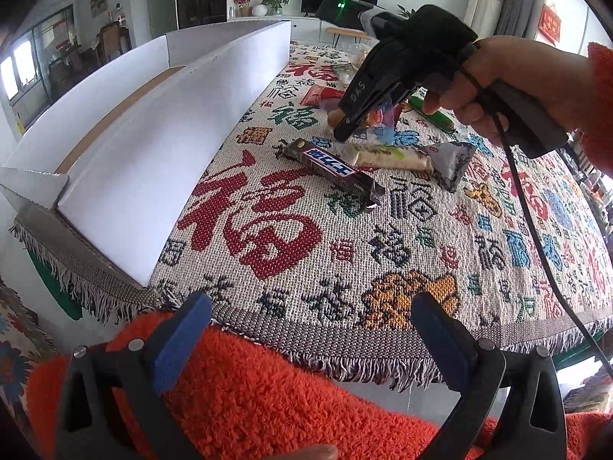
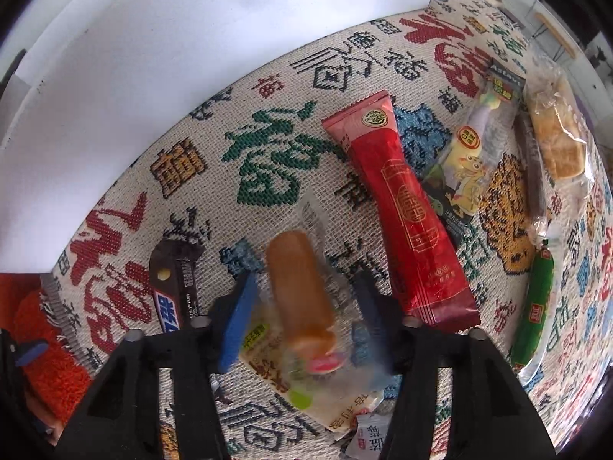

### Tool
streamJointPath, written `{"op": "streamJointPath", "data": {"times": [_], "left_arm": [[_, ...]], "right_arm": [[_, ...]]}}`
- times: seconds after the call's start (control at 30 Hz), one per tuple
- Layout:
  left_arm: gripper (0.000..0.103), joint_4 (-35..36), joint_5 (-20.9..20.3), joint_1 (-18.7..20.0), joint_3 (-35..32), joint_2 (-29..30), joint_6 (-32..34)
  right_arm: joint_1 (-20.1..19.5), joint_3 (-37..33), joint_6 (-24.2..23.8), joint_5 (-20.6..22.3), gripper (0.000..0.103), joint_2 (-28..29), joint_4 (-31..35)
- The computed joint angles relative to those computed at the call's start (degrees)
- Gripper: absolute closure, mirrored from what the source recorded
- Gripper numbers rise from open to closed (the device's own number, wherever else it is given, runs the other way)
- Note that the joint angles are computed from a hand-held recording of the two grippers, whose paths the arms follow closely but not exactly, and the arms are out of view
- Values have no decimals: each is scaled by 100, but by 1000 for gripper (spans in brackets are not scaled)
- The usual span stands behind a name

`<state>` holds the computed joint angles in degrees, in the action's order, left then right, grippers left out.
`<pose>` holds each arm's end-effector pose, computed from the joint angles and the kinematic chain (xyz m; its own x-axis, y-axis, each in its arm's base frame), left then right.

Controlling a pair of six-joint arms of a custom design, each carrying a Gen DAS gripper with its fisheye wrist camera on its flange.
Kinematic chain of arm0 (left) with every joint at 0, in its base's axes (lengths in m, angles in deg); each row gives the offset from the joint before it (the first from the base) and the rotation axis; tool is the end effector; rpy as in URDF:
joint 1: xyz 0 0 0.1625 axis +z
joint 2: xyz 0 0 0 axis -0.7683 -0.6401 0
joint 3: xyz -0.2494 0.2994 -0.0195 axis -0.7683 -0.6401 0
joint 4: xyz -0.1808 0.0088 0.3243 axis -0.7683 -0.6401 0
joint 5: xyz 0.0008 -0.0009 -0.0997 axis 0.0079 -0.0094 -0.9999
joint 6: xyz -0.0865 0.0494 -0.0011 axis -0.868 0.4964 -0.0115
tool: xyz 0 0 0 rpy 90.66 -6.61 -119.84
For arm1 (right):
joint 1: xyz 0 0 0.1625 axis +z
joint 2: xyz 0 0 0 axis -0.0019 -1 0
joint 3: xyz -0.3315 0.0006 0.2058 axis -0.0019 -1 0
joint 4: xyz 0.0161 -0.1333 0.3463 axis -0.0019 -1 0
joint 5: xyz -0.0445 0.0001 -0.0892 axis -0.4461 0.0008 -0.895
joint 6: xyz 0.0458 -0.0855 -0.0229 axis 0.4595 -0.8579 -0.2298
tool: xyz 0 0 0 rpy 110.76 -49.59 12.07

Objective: Organize snacks
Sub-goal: 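Grasp the wrapped orange sausage with the right gripper and lift it, then carry the orange sausage with the right gripper while the left gripper grasps the chocolate bar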

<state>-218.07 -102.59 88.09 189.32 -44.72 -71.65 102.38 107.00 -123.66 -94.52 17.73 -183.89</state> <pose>-0.2281 -0.4521 0.0061 -0.7427 -0.2891 -0.6040 0.1892 0.7746 -0.6035 0.2364 -0.7321 -0.0147 -0.3549 -0.8775 0.3225 -0.7324 0.4754 0.4874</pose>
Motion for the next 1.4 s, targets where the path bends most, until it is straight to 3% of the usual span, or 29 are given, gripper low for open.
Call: {"op": "streamJointPath", "data": {"times": [0.07,0.3,0.47,0.83,1.0,1.2,1.4], "left_arm": [[0,2,-18,4,-5,-3,-5],[0,-122,-59,15,72,-37,4],[0,-312,-169,59,99,-48,109],[0,-318,-319,142,17,-22,177],[0,-241,-317,146,5,-30,76],[0,-114,-362,130,66,-136,-188],[0,312,-647,537,-684,-53,-130]], "right_arm": [[-9,-405,351,225,81,76,414],[-118,-274,651,1159,81,-431,231],[-313,1059,660,1548,81,-1229,-769],[-1402,2638,1250,2267,81,-2511,-2317],[-1892,3106,1124,2734,81,-2686,-2795],[-2280,3655,529,3463,80,-2748,-3846],[-2318,3778,435,3598,80,-2758,-4113]]}}
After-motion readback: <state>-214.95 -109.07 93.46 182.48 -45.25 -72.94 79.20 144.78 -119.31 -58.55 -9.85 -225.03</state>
